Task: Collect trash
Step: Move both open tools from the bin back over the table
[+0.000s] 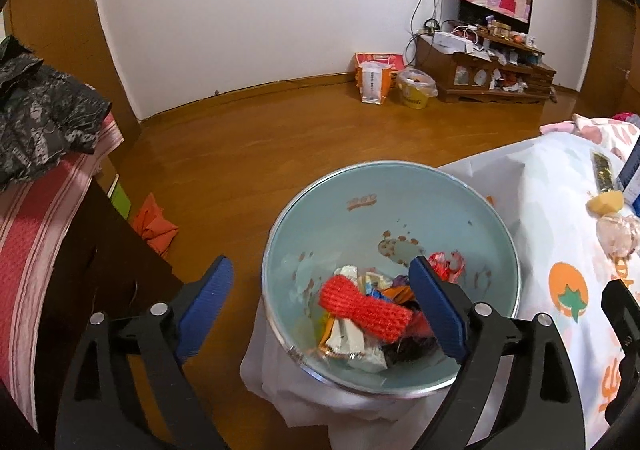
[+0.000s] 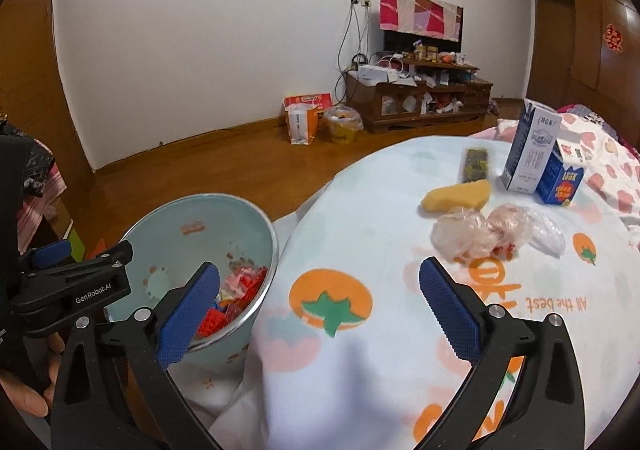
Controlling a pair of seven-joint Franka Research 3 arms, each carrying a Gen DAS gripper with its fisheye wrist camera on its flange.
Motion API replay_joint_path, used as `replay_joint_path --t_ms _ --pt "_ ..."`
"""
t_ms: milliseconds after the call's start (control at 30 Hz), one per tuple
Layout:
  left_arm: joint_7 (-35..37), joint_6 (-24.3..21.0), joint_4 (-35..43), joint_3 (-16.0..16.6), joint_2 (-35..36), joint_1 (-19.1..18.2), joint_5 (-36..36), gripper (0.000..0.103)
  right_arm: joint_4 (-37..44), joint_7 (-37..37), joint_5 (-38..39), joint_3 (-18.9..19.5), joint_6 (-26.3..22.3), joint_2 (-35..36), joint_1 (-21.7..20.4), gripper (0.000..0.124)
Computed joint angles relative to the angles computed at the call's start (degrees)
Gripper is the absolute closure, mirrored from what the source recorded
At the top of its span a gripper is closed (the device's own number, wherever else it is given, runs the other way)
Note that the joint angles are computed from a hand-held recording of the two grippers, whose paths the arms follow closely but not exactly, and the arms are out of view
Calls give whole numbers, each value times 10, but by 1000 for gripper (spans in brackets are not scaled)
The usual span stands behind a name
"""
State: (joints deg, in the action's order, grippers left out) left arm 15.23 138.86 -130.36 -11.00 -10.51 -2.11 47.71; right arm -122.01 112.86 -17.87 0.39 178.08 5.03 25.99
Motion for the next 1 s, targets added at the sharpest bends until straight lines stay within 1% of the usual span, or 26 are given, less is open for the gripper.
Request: replay_joint_path --t_ms 100,167,233,333,433,567,633,800,900,1000 --pt "-3 -12 -13 -4 -14 -3 -2 12 -8 -42 49 22 -15 -6 -12 26" --pt "-2 -16 -25 -6 -24 -6 -9 12 -18 -52 60 26 -20 -13 -14 26" --pt "-2 -18 -34 -8 -33 -9 -17 12 -27 -40 46 24 -24 -21 -15 26" --pt "-3 -20 -46 -14 -45 -13 -24 12 -48 -33 40 30 -17 -37 -25 26" --pt "-2 -22 -52 -22 -53 -18 -24 12 -69 9 -4 37 -7 -56 -42 26" --pt "1 -20 -56 -29 -61 -28 -26 11 -94 68 -67 60 4 -80 -86 26" --pt "0 -19 -54 -33 -60 -31 -26 10 -106 83 -79 73 10 -91 -108 26" --pt "-4 -16 -40 -45 -52 -42 -13 8 -127 143 -126 114 17 -111 -183 26" --pt "-3 -11 -29 -48 -44 -49 -7 8 -131 167 -141 129 13 -115 -215 26" --pt "-2 -8 -17 -51 -34 -56 0 8 -132 173 -137 126 10 -115 -225 26"
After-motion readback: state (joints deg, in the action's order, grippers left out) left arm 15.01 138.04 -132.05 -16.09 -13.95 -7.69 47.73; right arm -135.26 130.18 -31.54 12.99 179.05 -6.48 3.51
